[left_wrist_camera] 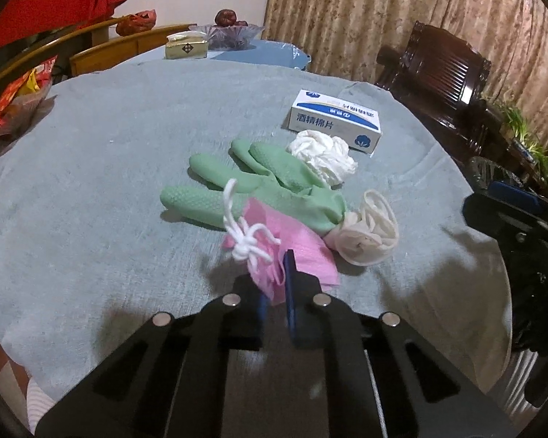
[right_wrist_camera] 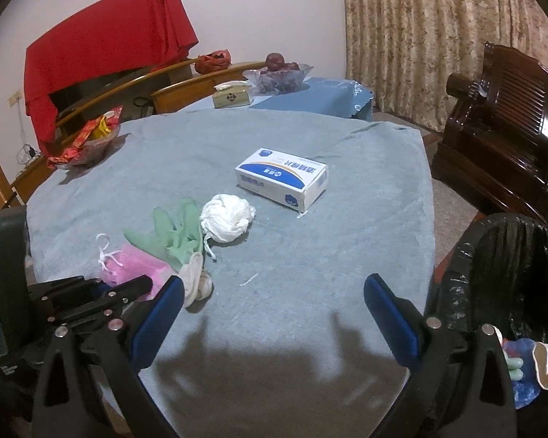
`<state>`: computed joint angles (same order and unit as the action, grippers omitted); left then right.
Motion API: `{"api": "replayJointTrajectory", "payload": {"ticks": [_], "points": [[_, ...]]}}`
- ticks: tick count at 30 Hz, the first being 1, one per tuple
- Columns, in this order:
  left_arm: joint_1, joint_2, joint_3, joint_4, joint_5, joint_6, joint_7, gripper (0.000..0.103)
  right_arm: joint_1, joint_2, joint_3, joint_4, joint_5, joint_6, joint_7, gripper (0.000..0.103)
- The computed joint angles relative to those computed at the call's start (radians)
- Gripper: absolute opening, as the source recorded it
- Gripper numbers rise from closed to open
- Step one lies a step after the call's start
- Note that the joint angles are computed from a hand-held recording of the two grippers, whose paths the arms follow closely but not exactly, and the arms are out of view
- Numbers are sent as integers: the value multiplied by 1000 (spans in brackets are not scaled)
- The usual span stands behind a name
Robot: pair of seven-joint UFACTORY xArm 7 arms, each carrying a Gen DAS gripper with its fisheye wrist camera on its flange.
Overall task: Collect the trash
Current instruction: 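Grasp the pink mask with the left tool while the right tool grasps the green glove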
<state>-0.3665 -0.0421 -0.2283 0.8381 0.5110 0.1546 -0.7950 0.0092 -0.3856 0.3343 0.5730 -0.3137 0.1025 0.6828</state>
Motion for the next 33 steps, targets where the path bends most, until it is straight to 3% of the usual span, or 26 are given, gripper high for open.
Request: {"api": "replayJointTrajectory", "payload": {"ticks": [13,20,23,33], "points": [[132,-117,-48,-51,128,36,-109,7,-76,126,103,104,-120,-47,108,96],[195,-126,-57,-38,230,49,-181,7,-133,232,169,203,-331,-38,278,95],[202,-126,-47,-39,229,43,-178,7,-113,277,163,241,-396,-16,320,92],[222,-127,-28,-50,209,42,-163,7,64,395,50,302,-212,48,80,69]]}}
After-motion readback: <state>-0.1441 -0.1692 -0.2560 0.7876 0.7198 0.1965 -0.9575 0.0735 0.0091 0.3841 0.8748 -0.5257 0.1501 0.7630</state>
